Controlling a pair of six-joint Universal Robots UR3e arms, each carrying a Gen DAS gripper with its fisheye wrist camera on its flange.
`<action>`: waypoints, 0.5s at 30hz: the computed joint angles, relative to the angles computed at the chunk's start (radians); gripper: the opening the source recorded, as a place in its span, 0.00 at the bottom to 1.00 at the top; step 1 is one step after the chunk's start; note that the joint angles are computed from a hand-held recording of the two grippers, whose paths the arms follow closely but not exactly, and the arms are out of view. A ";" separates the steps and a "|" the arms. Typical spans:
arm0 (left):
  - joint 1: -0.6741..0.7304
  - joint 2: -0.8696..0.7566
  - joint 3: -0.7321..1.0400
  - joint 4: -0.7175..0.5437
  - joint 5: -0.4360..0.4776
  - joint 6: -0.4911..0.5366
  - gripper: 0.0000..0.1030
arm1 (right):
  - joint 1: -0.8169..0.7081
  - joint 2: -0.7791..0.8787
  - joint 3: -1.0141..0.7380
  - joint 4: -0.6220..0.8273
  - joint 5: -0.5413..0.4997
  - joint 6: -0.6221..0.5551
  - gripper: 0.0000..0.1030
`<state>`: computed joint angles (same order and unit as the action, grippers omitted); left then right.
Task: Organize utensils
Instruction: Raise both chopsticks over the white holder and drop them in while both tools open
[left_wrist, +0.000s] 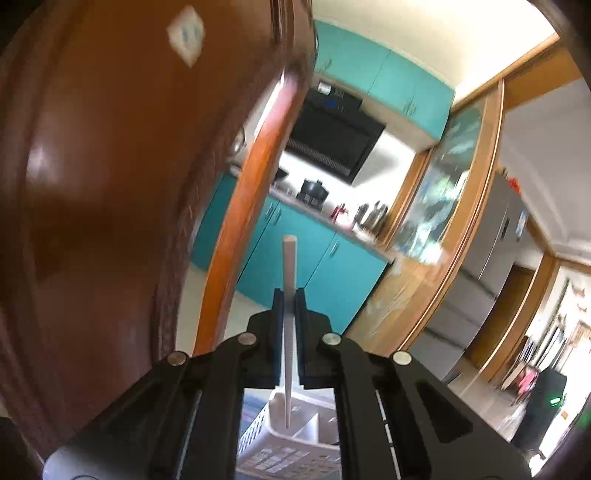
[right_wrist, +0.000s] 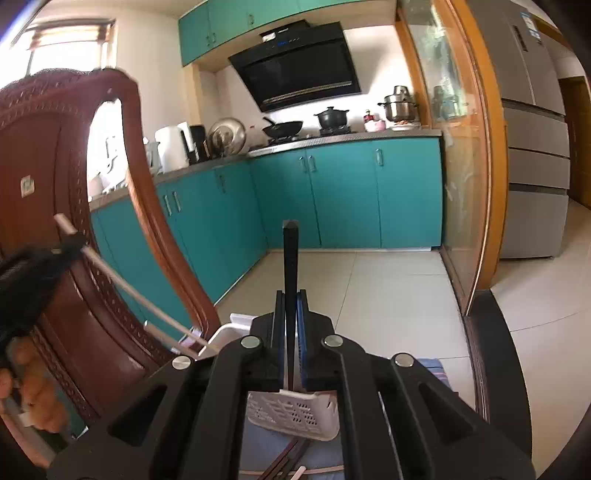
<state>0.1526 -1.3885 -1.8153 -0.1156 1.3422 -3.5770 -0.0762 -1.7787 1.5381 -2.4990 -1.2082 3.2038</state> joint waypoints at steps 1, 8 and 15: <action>-0.038 -0.031 0.012 0.005 0.048 0.018 0.06 | 0.012 0.004 -0.001 -0.008 -0.016 -0.005 0.06; -0.152 -0.140 0.065 -0.007 0.175 0.113 0.07 | 0.005 -0.020 0.021 -0.021 -0.026 0.012 0.10; -0.099 -0.050 -0.049 0.038 0.092 0.126 0.14 | -0.150 -0.200 0.115 -0.018 0.141 0.041 0.32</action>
